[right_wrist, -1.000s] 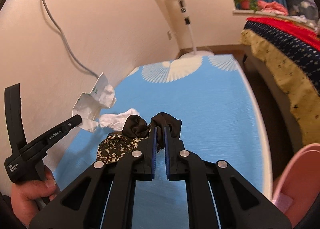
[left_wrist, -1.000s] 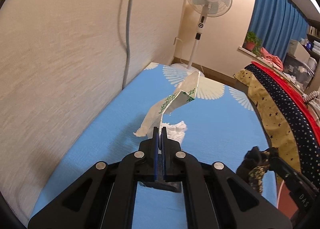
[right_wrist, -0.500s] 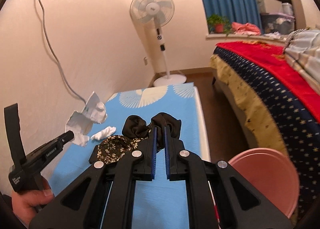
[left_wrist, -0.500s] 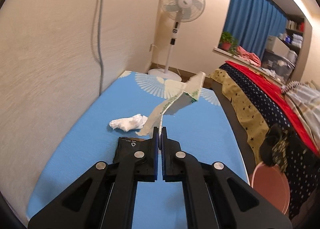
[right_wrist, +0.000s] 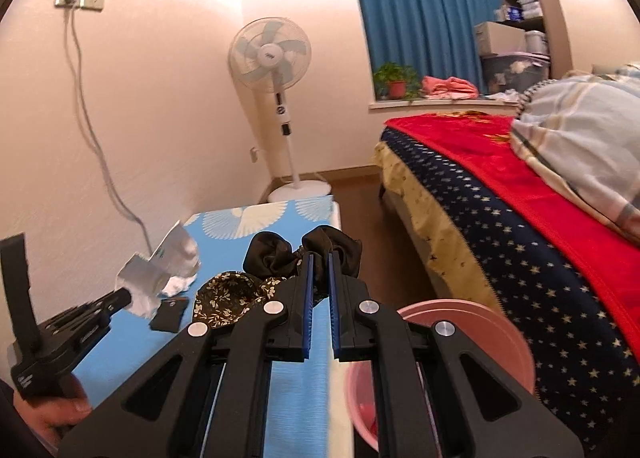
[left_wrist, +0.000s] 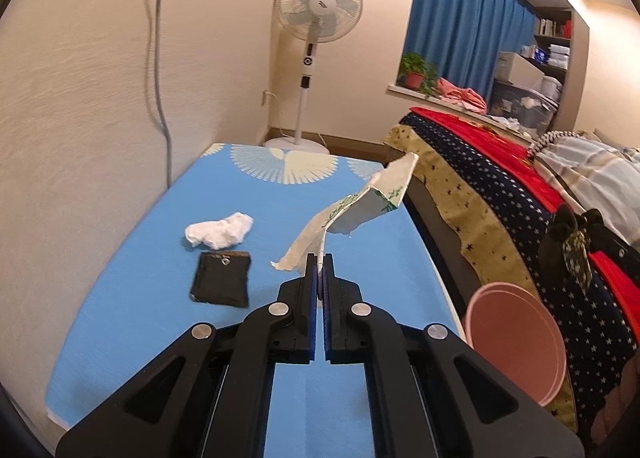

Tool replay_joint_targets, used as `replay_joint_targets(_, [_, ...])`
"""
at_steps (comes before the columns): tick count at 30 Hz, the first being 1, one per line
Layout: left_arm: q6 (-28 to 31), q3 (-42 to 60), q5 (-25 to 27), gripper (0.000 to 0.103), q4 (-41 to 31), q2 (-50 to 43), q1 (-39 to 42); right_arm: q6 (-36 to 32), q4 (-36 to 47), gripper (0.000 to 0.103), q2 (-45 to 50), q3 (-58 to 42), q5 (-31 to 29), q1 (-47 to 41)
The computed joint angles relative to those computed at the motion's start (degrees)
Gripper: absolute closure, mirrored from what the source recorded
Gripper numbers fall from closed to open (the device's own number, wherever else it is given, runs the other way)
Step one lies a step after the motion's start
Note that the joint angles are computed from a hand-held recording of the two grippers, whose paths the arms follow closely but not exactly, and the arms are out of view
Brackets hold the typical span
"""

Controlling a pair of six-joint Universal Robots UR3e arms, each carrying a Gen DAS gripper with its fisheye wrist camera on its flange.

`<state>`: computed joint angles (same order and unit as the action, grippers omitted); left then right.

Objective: Collect trash
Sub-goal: 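Carry the paper bag and black fabric over the pink bin with both tools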

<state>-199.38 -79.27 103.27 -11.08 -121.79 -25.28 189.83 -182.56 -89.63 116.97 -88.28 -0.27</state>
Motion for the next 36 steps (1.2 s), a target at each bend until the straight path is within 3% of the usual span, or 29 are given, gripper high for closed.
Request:
replay_joint_targets(24, [0.57,10.47,-2.24,0.101,-2.01,-8.8,-5.82,-0.24,-0.74,0.095,-1.1,4.09,-4.67,-4.05])
replay_joint_targets(36, [1.55,26.21,-4.86,0.101,-7.6,-18.18,-8.54,-0.94,0.27,0.095,-1.02,4.59,-10.89,-4.72])
